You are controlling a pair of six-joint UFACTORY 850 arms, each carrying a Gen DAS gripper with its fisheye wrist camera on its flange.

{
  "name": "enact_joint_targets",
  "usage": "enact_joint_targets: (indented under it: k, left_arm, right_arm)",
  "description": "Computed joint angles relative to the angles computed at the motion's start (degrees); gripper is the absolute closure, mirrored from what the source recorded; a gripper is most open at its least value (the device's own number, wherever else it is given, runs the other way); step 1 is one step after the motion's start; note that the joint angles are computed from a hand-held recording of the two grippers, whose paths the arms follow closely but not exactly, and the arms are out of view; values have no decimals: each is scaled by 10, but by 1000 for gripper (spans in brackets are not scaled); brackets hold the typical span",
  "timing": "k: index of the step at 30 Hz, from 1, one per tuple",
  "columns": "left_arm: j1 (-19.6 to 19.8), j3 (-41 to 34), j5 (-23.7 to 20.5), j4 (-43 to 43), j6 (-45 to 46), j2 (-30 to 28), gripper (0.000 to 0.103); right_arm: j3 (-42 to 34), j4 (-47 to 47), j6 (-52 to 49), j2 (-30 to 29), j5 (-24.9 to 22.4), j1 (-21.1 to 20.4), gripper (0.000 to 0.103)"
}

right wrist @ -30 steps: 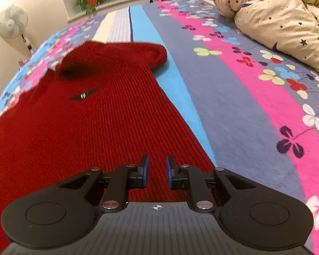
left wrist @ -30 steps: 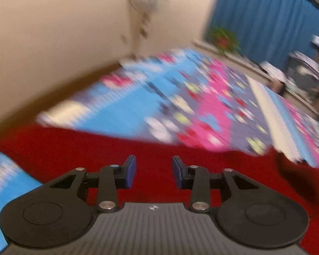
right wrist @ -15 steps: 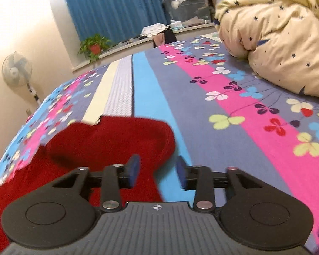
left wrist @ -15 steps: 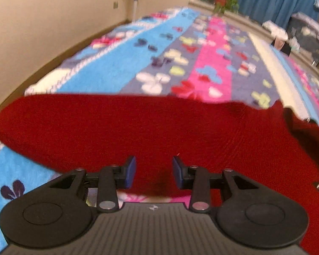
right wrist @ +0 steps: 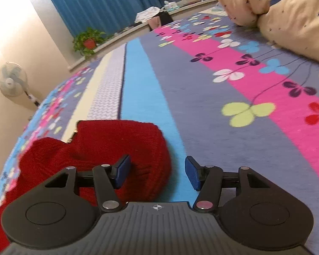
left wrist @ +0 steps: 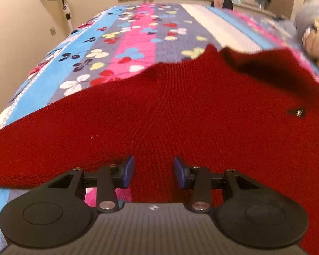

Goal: Fold small clothes

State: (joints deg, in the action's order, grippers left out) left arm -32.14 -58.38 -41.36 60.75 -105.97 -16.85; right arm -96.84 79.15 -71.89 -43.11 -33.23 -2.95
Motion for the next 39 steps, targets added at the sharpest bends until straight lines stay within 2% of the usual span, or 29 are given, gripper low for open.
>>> enact_joint_targets:
  k: [1,2,3,5,8,10,13,15,17,19,21,22,26,28,30,32,37,39]
  left_arm:
    - [-3,-4,-5,-1,11,-4,57]
    - [-4,-7,-8,-1,20,-7,56]
    - [-5,-8,-7,-3,25,-9,56]
    - [-4,-3,5,-5,27,-6,56]
    - [-1,1,14,-10,29,-2,56]
    - [1,1,18,-12,29,-1,56]
    - [3,3,23,-17,27,3,56]
    - [2,5,25,-19,27,6,56]
    - [4,8,30,-20,27,9,56]
    - [6,7,33,-27,31,10,56]
    - [7,7,36,-39,40,14,55]
    - [8,8,39,-43,40,16,55]
    - [10,11,51,-48,38,19,53]
    - [12,11,55,-50,38,19,53]
    - [13,13,61,-52,35,21,53]
    - [15,14,70,-55,36,23,53]
    - [17,14,74,-55,37,21,52]
    - [18,16,78,-53,37,21,52]
  right_arm:
    - [-3,-1,1,-2,-13,-1,53]
    - [1,5,-13,1,-23,-1,66]
    - [15,27,-50,11,-11,3,80]
    - [39,89,-137,30,-7,4,93]
    - [71,163,-233,64,-61,-1,94]
    - [106,181,-319,101,-122,0,94]
    - [132,88,-347,135,-230,3,94]
    - [154,-10,-341,156,-260,17,93]
    - [187,-85,-338,174,-249,34,92]
    - [235,-127,-348,196,-193,56,90]
    - [271,-124,-359,212,-140,71,88]
    - [279,-109,-357,215,-132,74,86]
    - [269,-49,-266,210,-157,72,74]
    - [252,-18,-232,198,-158,76,71]
    - [222,3,-191,179,-147,87,58]
    - [181,9,-131,152,-138,94,53]
    - [48,-34,112,58,-123,103,52]
    - [18,-43,170,35,-116,104,57]
